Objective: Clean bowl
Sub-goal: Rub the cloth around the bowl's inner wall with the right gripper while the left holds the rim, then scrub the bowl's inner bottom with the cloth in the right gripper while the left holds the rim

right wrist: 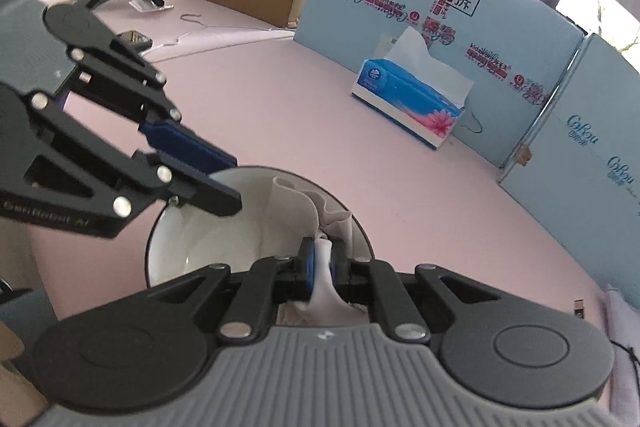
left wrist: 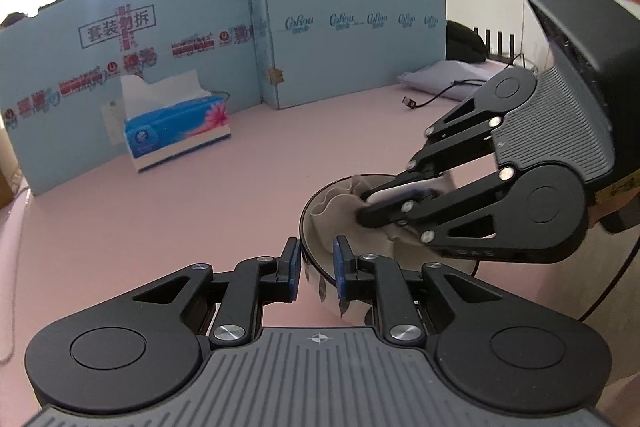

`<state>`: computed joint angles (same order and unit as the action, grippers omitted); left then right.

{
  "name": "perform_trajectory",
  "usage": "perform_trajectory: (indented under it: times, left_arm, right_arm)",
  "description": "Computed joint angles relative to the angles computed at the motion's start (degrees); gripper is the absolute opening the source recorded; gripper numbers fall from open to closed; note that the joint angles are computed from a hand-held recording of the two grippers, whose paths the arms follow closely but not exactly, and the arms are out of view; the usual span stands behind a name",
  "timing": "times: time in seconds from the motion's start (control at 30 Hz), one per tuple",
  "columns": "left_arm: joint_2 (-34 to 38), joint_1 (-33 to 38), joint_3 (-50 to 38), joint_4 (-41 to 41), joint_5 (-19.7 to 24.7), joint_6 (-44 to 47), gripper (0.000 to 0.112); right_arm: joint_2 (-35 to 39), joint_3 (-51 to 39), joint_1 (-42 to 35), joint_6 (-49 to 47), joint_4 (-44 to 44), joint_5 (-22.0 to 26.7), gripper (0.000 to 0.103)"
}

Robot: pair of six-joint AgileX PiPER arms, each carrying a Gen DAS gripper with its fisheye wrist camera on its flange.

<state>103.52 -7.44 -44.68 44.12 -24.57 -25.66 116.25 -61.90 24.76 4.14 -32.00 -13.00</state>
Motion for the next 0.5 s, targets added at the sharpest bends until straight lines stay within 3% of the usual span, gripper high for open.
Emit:
perform_trajectory:
  times: [0.3,0.5]
  left_arm:
    - [1.5,4.3,0.9,8.5,-6.4,-7.3,0.03]
    - [2.2,9.1,0.8,15.8,-12.0,-13.9,0.028]
  right_arm:
    - [2.1,-4.6,0.1,25.9,-24.9,-0.2,0.007]
    - [3.3,-7.5,-0.7,45.0,-43.3,-1.7,0.007]
